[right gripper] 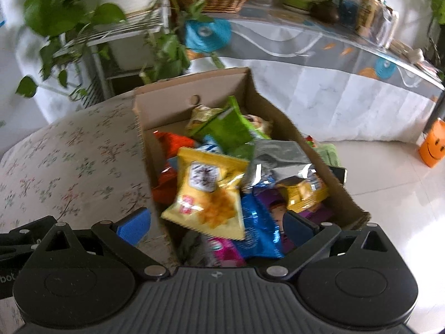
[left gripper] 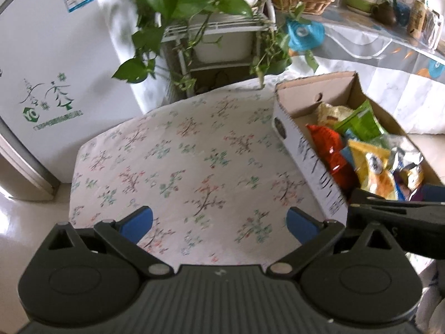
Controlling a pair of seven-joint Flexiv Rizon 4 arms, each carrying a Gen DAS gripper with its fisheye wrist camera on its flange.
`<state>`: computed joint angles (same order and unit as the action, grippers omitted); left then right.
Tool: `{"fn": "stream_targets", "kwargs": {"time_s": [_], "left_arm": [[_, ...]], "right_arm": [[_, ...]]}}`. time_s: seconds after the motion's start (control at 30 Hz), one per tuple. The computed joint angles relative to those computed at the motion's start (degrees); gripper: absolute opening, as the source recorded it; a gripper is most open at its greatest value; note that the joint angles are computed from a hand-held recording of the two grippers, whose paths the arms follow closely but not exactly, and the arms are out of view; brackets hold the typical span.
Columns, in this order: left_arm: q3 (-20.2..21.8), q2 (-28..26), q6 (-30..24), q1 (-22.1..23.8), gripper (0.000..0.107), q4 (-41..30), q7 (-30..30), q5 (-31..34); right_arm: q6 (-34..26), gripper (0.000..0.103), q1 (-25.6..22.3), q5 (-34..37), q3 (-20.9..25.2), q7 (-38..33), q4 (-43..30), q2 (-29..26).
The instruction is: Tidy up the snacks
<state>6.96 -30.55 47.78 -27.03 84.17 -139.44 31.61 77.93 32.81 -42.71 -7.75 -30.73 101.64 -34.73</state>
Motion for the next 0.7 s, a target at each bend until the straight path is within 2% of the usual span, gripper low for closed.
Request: {"fn": "stream_targets", "kwargs": {"time_s": [0.17,0.33,0.47,0.57,0.7], "left_arm": [[0.3,2.1,-0.7,-0.1,0.101,3.2,-0.5,1.2],[-0.4,4.2,-0.1,1.4,0.101,6.9,-0.8,0.7],[-0.7,5.6,-0.5,2.0,0.101,9.4,-1.3,1.1],[-1.4,6.4,0.2,3.3,0.102,11.9,-1.0,0.1],[-1.9,7.0,0.8,4.5,0.102,14.6,-0.4,-1.3]], "right_arm": [[1.1,0.103,2.1,-2.5,-1.2,0.5,1.3,0.0],[1.8,0.103,1.7,-1.5,1.0,-1.2,1.6,-0.5],[2.5,0.103,3.4,-1.9,0.4,-1.9,2.3,-0.9],[1.5,0.103,2.9,0.4,2.7,-5.0,1.5,-1.9],[3.3,0.103,9.9,-7.5,-5.9,-0.1,3.2,-2.3]]}}
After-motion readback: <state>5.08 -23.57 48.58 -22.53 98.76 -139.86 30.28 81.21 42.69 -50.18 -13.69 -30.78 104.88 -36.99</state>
